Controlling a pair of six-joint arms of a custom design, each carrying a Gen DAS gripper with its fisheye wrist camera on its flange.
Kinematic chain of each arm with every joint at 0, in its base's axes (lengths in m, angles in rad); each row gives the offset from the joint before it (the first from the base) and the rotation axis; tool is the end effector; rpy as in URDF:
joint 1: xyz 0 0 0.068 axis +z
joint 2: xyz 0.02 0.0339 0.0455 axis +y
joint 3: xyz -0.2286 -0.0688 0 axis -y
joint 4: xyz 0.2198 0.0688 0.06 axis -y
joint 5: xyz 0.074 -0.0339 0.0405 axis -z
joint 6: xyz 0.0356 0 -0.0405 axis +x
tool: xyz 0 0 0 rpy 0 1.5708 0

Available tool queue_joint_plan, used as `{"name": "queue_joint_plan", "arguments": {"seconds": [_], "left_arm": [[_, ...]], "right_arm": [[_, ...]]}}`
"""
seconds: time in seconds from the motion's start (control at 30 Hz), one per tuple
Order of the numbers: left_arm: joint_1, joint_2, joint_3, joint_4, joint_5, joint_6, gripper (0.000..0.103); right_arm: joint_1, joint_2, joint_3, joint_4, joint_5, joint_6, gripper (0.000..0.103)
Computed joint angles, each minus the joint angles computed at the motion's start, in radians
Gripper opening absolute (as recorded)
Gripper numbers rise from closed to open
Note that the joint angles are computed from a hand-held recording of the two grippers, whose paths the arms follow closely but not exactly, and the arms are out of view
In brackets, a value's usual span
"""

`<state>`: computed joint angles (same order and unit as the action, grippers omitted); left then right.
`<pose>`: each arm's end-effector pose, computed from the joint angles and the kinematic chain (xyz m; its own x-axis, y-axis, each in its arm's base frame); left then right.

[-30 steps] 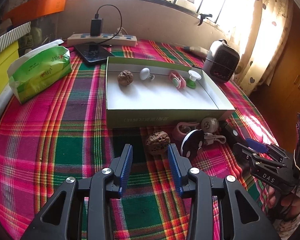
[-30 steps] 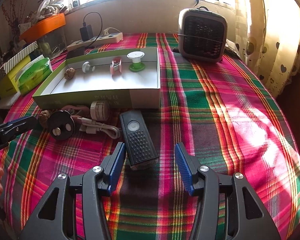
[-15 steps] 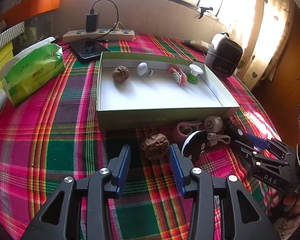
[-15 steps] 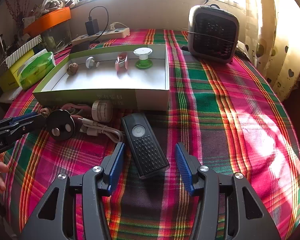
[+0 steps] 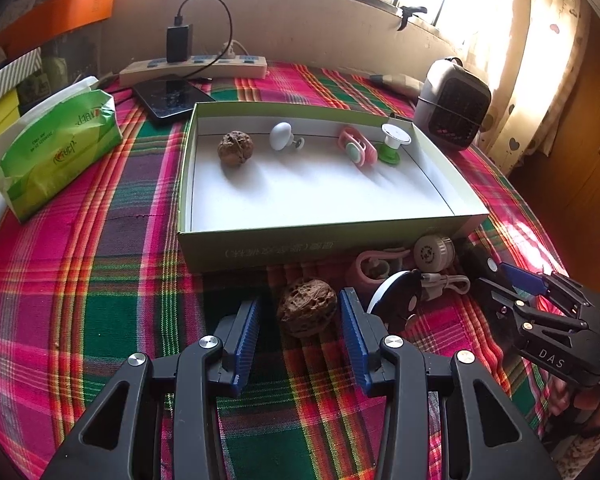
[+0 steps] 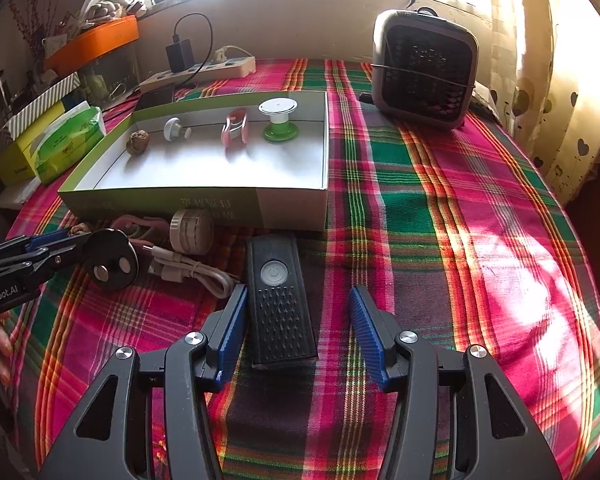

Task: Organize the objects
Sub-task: 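Move the left gripper to the walnut while the right gripper reaches the black rectangular device, then close the left gripper on the walnut while the right gripper closes on the black device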

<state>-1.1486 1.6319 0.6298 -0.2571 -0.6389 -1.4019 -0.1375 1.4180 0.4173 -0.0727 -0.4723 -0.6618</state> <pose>0.1154 -0.2051 0.0911 -0.7136 -0.3427 -0.6111 -0.2740 0.9392 -0.2068 0.2051 -0.0120 0.0939 -0.6296 -0.4654 -0.6221 -0.6083 0.7934 0.0222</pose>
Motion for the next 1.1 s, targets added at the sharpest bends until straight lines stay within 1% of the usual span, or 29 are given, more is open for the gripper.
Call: {"name": "queue_joint_plan", "arguments": {"seconds": [0.13,0.23,0.3,0.37,0.5,0.57,0.63,0.67,1.1], "left_arm": [[-0.001,-0.001,-0.001,-0.002,-0.002,-0.004,0.037],[0.002,-0.001,0.001,-0.014,-0.002,-0.012,0.032],[0.003,-0.005,-0.002,-0.018,-0.003,-0.019,0.029],[0.005,-0.007,-0.005,-0.017,-0.003,-0.017,0.029],[0.005,-0.011,-0.006,-0.025,-0.005,-0.023,0.029],[0.002,-0.007,-0.001,-0.031,-0.007,-0.028,0.029],[-0.002,-0.002,0.005,-0.036,-0.009,-0.035,0.029],[-0.002,-0.003,0.003,-0.035,-0.008,-0.034,0.029],[-0.001,-0.005,0.005,-0.040,-0.008,-0.034,0.029]], "right_arm": [[-0.001,0.001,0.002,-0.002,-0.002,0.001,0.052],[0.001,0.000,0.001,-0.001,0.000,0.002,0.052],[0.001,-0.003,-0.002,0.004,0.003,0.003,0.049],[0.000,-0.005,-0.006,0.009,0.005,0.004,0.044],[-0.003,-0.010,-0.010,0.007,0.001,0.001,0.041],[-0.004,-0.015,-0.013,0.006,-0.002,-0.001,0.034],[-0.008,-0.015,-0.013,0.004,-0.006,-0.002,0.029],[-0.008,-0.014,-0.012,0.003,-0.007,0.000,0.028],[-0.017,-0.009,-0.007,-0.005,-0.019,-0.004,0.028]]}}
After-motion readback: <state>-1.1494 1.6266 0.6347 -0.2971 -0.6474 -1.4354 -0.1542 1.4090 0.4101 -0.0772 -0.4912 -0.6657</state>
